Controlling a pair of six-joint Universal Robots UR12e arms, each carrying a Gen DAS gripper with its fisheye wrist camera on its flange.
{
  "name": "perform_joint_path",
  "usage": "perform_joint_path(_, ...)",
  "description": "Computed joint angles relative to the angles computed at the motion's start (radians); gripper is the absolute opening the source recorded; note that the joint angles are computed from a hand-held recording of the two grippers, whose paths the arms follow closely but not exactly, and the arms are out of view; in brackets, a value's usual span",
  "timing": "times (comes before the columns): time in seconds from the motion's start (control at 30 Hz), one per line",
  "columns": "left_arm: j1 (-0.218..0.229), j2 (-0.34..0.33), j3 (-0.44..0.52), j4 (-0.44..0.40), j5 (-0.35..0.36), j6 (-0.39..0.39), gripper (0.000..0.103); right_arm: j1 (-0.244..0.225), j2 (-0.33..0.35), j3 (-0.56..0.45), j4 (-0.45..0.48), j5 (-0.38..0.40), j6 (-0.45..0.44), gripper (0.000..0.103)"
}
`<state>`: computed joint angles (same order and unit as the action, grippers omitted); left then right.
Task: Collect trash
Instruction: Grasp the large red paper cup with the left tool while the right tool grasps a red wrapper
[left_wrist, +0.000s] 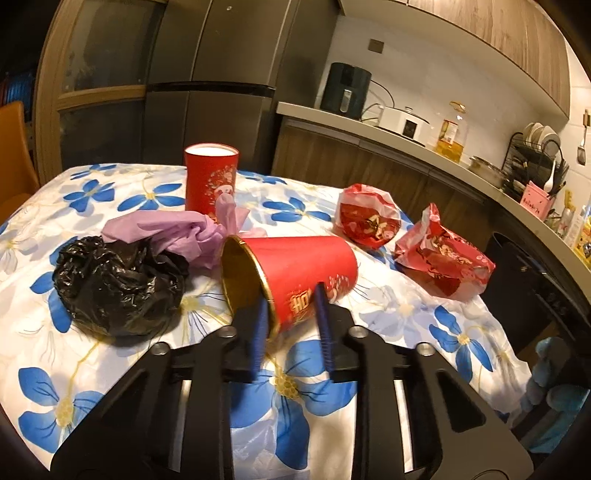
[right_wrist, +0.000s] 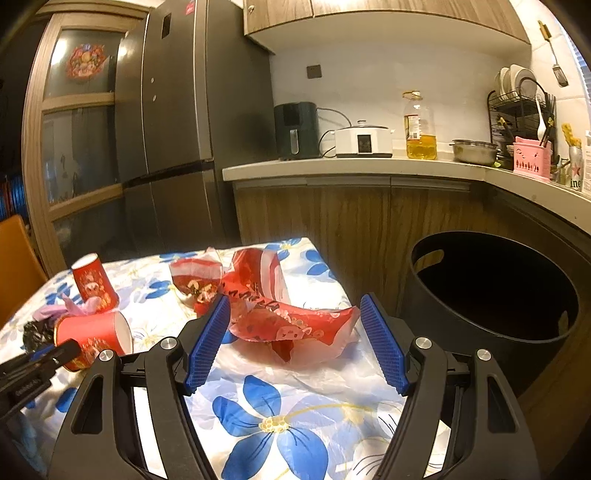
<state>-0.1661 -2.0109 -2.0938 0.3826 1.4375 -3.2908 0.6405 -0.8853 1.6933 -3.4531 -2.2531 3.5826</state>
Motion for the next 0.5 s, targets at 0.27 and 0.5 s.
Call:
perform_joint_path(0.27, 0.0, 0.002, -0.004, 0.006, -0.03, 0.021, 0.004, -0.016, 0.011, -0.023, 0.045, 0.028, -0.044, 0.072)
perform_joint_path(0.5, -0.002, 0.005, -0.01, 0.022, -0.049, 0.04, 0.002, -0.035, 0.017, -0.046, 0.11, 0.079, -0.046, 0.063)
